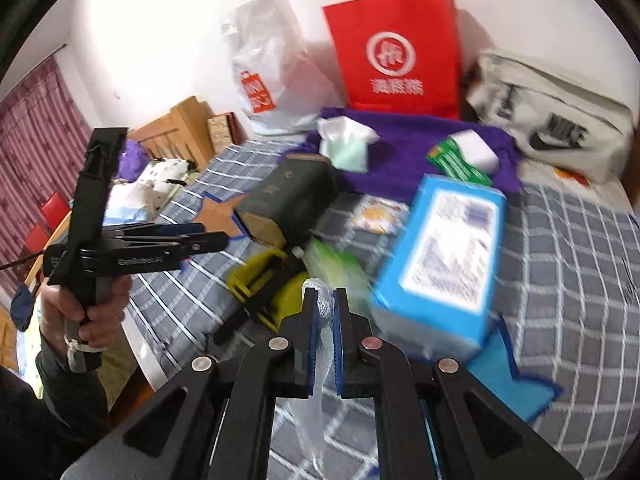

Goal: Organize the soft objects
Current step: 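Move both grippers back toward the remaining items on the bed, then grasp the white mesh drawstring bag with the right gripper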

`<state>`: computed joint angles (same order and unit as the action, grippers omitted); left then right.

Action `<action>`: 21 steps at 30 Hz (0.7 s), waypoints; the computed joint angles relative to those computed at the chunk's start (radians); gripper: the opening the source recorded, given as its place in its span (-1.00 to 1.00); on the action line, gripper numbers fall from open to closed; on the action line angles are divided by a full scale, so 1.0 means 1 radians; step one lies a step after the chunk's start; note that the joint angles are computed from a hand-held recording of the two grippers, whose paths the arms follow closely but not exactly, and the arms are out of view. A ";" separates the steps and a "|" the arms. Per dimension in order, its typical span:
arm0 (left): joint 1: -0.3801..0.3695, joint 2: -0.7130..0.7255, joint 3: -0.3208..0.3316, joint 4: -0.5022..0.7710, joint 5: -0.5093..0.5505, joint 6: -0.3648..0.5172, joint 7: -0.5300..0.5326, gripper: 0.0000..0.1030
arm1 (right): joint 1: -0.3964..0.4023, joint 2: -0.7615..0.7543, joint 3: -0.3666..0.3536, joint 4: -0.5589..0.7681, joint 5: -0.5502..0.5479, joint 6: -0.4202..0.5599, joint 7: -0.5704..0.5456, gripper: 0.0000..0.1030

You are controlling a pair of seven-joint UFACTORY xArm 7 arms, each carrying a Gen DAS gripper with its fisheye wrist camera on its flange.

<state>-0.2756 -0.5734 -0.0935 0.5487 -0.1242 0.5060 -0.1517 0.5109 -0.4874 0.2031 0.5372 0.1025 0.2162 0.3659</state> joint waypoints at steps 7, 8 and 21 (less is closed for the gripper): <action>-0.059 -0.053 -0.027 -0.070 -0.001 -0.033 0.018 -0.02 | -0.141 -0.058 0.083 -0.095 -0.100 0.054 0.123 -0.86; -0.070 -0.054 -0.026 -0.073 -0.006 -0.041 0.020 -0.07 | -0.148 -0.050 0.081 -0.100 -0.109 0.049 0.133 -0.86; -0.092 0.079 -0.054 -0.024 0.012 -0.088 0.004 -0.43 | -0.103 -0.132 0.054 -0.216 -0.096 0.007 0.239 0.51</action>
<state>-0.3674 -0.4944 -0.1470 0.5252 -0.1124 0.4179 -0.1474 0.4080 -0.6196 0.2569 0.3212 0.0067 0.2233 0.6050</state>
